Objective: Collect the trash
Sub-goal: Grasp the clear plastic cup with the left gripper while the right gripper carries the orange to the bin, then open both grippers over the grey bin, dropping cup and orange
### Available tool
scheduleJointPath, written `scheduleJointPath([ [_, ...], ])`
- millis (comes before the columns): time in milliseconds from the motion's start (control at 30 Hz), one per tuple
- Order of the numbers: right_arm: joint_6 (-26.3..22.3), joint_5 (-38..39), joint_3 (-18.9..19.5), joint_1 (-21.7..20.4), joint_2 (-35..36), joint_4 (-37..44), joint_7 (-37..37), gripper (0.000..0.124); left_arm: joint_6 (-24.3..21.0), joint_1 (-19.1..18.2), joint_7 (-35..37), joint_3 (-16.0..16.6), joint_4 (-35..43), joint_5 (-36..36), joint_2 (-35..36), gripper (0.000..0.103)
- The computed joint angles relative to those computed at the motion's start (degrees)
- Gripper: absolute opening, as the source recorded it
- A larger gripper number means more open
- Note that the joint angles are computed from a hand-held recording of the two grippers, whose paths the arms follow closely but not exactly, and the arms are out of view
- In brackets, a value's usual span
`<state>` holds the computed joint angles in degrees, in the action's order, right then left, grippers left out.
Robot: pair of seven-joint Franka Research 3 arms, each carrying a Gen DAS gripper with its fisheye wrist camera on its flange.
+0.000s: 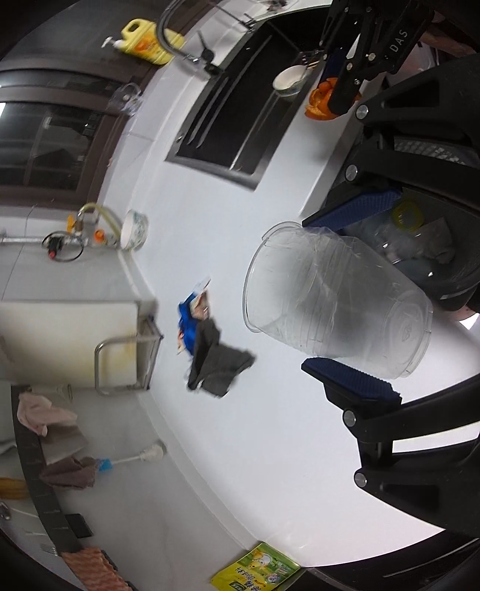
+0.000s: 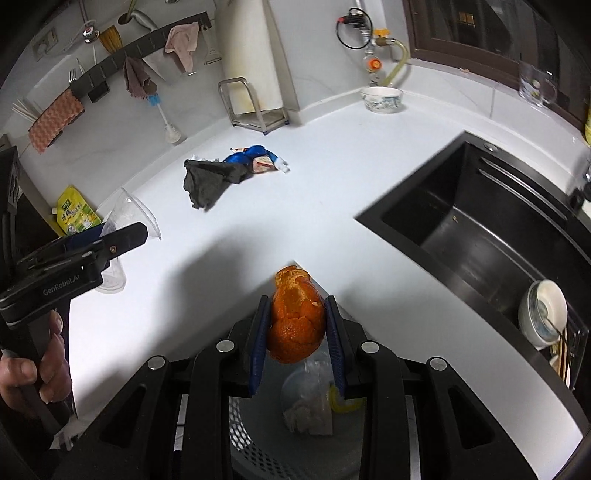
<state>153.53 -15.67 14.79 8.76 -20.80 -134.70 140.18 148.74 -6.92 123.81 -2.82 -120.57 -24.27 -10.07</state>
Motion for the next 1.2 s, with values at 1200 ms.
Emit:
scheduleJointPath([
  [1200,2.6,23.6,-5.3,7.2,-7.6,-14.8,-24.9,0.03,-1.2,-6.4,-20.6,-0.7,-19.0,16.5,-14.4,0.069],
])
